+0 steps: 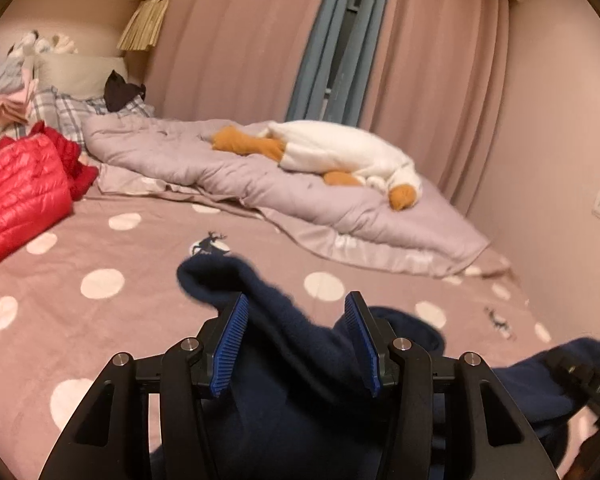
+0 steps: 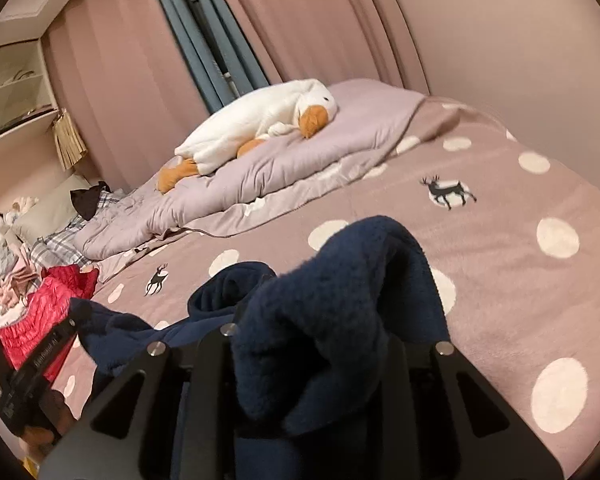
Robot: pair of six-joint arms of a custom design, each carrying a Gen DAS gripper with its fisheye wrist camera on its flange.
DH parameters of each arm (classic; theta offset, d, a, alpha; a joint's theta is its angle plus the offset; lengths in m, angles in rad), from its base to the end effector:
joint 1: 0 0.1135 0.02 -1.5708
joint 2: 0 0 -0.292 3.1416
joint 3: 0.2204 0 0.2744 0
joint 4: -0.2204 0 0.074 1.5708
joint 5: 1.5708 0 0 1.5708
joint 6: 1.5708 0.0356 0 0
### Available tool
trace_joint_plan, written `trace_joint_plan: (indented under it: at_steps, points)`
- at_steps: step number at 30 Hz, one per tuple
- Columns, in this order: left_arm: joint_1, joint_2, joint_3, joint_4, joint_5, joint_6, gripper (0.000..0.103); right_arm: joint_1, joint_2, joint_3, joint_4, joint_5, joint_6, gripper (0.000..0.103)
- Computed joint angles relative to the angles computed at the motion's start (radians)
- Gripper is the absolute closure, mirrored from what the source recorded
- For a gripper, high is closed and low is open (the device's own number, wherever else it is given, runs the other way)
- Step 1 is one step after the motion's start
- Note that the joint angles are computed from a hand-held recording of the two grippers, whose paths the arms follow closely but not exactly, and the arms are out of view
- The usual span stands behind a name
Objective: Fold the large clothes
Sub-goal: 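Open the left tool to release the jacket while the right tool keeps holding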
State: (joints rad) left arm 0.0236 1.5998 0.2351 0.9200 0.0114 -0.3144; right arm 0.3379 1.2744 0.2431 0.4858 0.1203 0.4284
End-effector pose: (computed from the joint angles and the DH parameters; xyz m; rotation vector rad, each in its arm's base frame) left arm 0.2409 0.0053 0.1084 -0.3327 1.9934 -0.1962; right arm 0.2063 0.0680 0.1371 0.1683 2.1227 0.3289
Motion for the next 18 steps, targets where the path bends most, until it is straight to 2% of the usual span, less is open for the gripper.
trace_joint_plan:
  at_steps: [5, 9, 14, 16, 17, 18]
  points:
    - [-0.022, 0.050, 0.042, -0.036, -0.032, 0.013, 0.054, 0.016, 0.011, 0.001, 0.002, 0.024, -0.001, 0.077]
    - [-0.024, 0.061, 0.048, -0.063, 0.017, 0.023, 0.054, -0.003, 0.028, 0.007, 0.001, 0.003, 0.007, 0.077]
    - [-0.040, 0.065, 0.053, -0.069, -0.019, 0.017, 0.054, 0.006, 0.026, 0.009, -0.012, 0.007, 0.014, 0.076]
    - [-0.033, 0.061, 0.057, -0.085, -0.002, 0.006, 0.054, 0.001, 0.022, 0.006, -0.014, 0.003, 0.020, 0.072]
    - [-0.033, 0.057, 0.057, -0.093, -0.003, 0.005, 0.053, 0.009, 0.012, 0.001, -0.016, 0.016, 0.028, 0.062]
    - [-0.034, 0.051, 0.057, -0.104, -0.012, 0.006, 0.053, 0.011, 0.001, -0.003, -0.018, 0.027, 0.033, 0.048]
